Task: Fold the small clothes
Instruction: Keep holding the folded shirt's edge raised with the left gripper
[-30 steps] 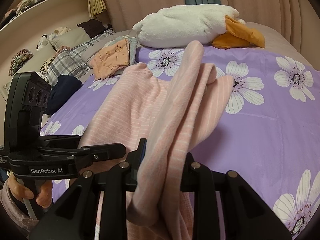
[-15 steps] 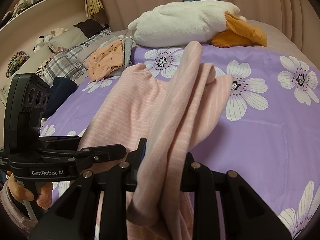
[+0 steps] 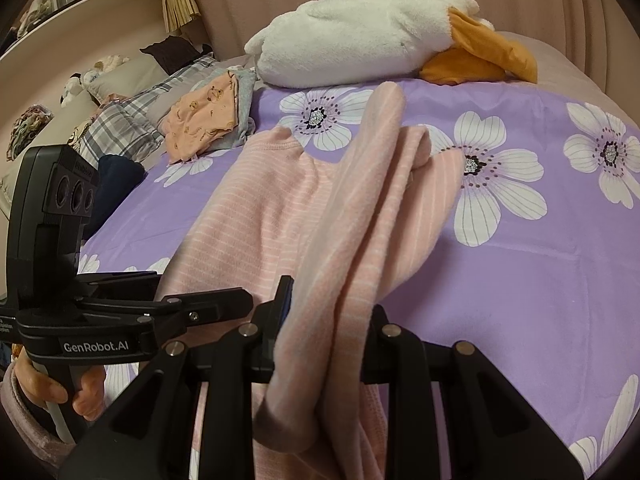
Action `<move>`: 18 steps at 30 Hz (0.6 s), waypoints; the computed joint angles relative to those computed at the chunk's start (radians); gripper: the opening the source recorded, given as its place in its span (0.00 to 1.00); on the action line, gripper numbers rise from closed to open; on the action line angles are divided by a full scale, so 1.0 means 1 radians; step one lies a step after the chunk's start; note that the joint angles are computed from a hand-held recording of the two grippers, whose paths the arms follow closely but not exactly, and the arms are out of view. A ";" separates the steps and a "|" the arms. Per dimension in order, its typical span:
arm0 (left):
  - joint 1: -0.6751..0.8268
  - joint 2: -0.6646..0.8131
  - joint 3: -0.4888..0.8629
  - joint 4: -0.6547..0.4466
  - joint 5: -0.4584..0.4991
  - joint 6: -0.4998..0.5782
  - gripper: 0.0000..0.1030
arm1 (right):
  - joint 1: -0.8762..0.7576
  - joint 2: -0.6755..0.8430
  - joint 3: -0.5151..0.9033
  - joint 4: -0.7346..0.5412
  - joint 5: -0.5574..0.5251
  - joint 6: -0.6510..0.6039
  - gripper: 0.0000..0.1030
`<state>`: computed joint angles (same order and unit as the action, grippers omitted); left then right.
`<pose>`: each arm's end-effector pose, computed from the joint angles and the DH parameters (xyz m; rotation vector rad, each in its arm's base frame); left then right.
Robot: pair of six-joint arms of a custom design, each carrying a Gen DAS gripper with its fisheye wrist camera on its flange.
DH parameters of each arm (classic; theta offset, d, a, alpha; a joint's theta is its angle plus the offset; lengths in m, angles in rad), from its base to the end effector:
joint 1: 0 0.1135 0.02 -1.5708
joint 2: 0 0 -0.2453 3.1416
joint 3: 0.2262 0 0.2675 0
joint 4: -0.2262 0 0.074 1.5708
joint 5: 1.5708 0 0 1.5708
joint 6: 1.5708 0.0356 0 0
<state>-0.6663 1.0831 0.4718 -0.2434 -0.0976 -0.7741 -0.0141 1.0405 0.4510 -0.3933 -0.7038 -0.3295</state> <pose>0.1789 -0.1362 0.1472 -0.1797 2.4855 -0.5234 0.2024 0.0202 0.1459 -0.6287 2.2859 0.7305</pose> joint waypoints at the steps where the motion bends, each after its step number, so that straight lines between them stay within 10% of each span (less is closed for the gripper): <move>1: 0.005 0.010 0.002 0.007 0.004 0.003 0.38 | 0.001 0.011 0.001 0.009 0.001 0.001 0.25; 18: 0.061 0.133 0.034 0.064 0.046 0.041 0.38 | 0.034 0.130 0.003 0.122 0.027 0.042 0.25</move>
